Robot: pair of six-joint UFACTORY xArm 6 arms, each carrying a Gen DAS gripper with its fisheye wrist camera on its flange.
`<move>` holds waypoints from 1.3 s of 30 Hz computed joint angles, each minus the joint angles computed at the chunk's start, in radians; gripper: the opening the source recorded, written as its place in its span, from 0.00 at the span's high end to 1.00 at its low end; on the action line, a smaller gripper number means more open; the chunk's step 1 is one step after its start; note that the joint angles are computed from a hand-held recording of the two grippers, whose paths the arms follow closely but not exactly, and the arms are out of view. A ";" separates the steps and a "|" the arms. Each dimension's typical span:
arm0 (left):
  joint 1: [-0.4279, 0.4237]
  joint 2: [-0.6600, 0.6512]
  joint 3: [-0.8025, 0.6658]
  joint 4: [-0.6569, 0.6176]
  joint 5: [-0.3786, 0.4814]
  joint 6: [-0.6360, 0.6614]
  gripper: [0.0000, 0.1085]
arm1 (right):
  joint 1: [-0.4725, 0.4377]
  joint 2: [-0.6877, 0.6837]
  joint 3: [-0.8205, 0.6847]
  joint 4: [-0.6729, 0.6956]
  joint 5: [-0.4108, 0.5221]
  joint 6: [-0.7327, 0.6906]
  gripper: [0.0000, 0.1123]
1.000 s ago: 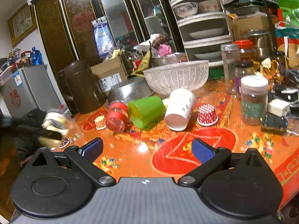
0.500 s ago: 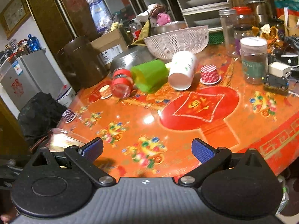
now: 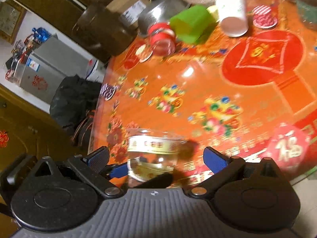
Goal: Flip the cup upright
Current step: 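Close the right tool around the cup body while the left tool holds the cup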
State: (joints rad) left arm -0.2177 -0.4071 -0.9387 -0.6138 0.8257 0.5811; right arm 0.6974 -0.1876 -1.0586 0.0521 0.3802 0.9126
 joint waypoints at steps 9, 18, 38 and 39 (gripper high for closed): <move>0.014 0.009 -0.009 -0.025 0.022 0.011 0.42 | -0.010 0.117 -0.152 0.093 0.121 -0.074 0.09; 0.021 0.011 -0.012 -0.038 0.033 0.015 0.42 | -0.018 0.174 -0.232 0.106 0.197 -0.066 0.23; 0.022 0.010 -0.010 -0.039 0.033 0.008 0.41 | -0.027 0.196 -0.260 0.109 0.236 -0.080 0.37; 0.022 0.009 -0.009 -0.040 0.031 0.006 0.41 | -0.027 0.195 -0.259 0.109 0.234 -0.080 0.37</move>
State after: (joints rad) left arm -0.1960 -0.3982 -0.9473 -0.6538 0.8563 0.5872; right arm 0.6705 0.0073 -1.3176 0.1614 0.6145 0.8329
